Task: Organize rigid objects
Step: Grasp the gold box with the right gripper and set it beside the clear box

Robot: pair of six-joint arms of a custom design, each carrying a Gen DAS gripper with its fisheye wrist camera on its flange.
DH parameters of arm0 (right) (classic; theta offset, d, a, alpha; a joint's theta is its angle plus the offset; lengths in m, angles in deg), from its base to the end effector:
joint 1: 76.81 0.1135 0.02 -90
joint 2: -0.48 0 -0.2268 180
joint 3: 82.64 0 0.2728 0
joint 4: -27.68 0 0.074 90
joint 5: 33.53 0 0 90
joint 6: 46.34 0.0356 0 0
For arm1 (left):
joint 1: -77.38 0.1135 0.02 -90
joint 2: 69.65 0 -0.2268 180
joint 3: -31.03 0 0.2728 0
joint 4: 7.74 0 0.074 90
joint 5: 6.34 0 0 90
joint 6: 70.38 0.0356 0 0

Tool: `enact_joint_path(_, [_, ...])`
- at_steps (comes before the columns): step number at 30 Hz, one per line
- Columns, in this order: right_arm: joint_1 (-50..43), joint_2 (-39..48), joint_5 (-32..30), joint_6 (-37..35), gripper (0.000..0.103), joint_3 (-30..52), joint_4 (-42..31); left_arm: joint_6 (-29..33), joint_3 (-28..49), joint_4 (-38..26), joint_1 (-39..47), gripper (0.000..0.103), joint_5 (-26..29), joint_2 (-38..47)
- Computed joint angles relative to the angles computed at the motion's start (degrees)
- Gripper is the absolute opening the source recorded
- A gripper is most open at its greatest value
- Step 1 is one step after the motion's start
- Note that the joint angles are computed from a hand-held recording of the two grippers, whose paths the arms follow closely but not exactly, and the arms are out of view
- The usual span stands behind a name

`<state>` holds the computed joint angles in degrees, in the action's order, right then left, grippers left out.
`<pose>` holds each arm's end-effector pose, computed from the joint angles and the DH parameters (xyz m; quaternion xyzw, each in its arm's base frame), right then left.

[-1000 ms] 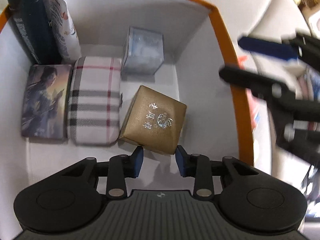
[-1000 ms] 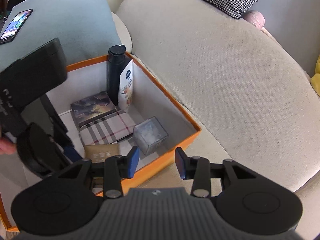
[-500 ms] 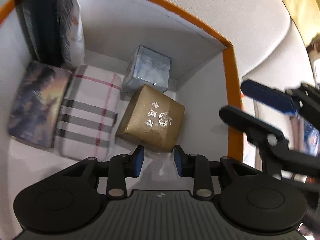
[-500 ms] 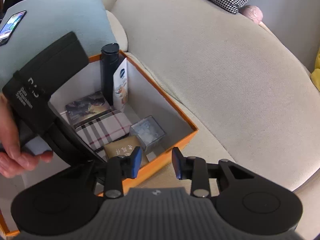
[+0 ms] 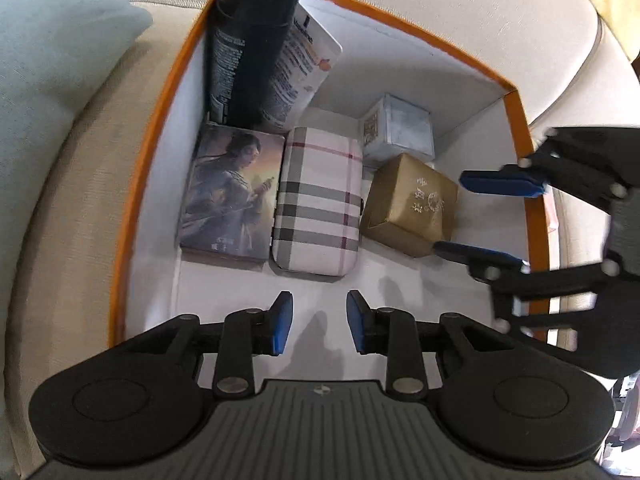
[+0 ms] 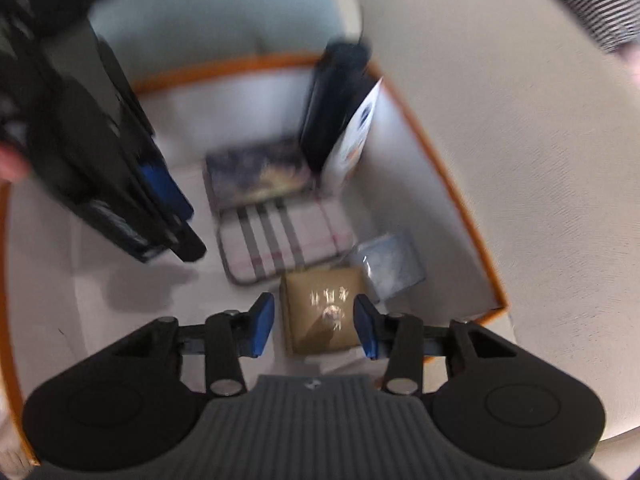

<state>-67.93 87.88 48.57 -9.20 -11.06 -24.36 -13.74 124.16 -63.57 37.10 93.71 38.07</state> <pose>0.3088 0.0532 0.1645 -0.5137 0.8336 -0.0090 0.2029 0.2932 -0.2566 0.1581 0.0741 0.9790 -0.1706 0.0839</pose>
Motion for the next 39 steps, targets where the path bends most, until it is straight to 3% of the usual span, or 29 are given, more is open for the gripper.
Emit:
enact_joint_path(4, [2.9,9.3,7.3,1.5,0.047,7.2,-3.5,0.5,3.8,-1.3,-0.9,0.035,-2.9,4.8])
enact_joint_path(7, [3.8,12.9,9.0,1.0,0.059,10.6,-4.9,-0.6,8.3,-0.5,-1.2,0.035,-2.6,9.4])
enact_joint_path(11, [4.4,17.0,10.9,-1.3,0.058,14.2,-8.0,0.6,9.6,0.9,-1.5,0.035,-4.8,10.7])
enact_joint_path(17, [5.0,10.6,8.4,-13.4,0.045,6.1,-2.7,1.3,9.3,4.4,-0.9,0.034,-4.5,11.5])
enact_joint_path(22, [5.0,7.1,6.6,-19.1,0.039,1.3,0.9,0.7,9.6,6.9,-0.2,0.034,-3.2,12.4])
enact_joint_path(25, [5.2,7.0,9.5,-23.0,0.038,0.8,2.0,0.3,10.9,6.8,0.0,0.034,-3.0,13.5])
enact_joint_path(27, [5.3,8.4,12.2,-21.2,0.049,2.1,3.0,0.7,11.8,6.5,-0.1,0.034,-3.2,14.1])
enact_joint_path(28, [4.9,9.0,12.9,-19.9,0.061,2.6,3.8,0.7,12.2,6.5,0.0,0.034,-3.2,14.4])
enact_joint_path(29, [4.6,9.8,13.2,-18.5,0.063,3.4,3.7,0.9,12.5,6.5,0.0,0.034,-3.0,14.6])
enact_joint_path(32, [3.5,14.6,12.6,-14.3,0.057,8.7,-0.3,1.0,12.8,6.7,0.3,0.034,-3.2,14.8])
enact_joint_path(35, [2.9,14.8,11.5,-15.6,0.052,9.2,-0.3,1.7,13.4,6.6,0.5,0.034,-2.8,15.1])
enact_joint_path(38, [3.0,11.8,9.2,-19.2,0.032,6.6,-0.1,1.8,14.7,6.5,0.7,0.034,-2.4,16.2])
enact_joint_path(39, [3.2,11.0,8.4,-19.5,0.029,5.8,0.2,1.7,15.3,6.4,0.8,0.034,-2.2,16.7])
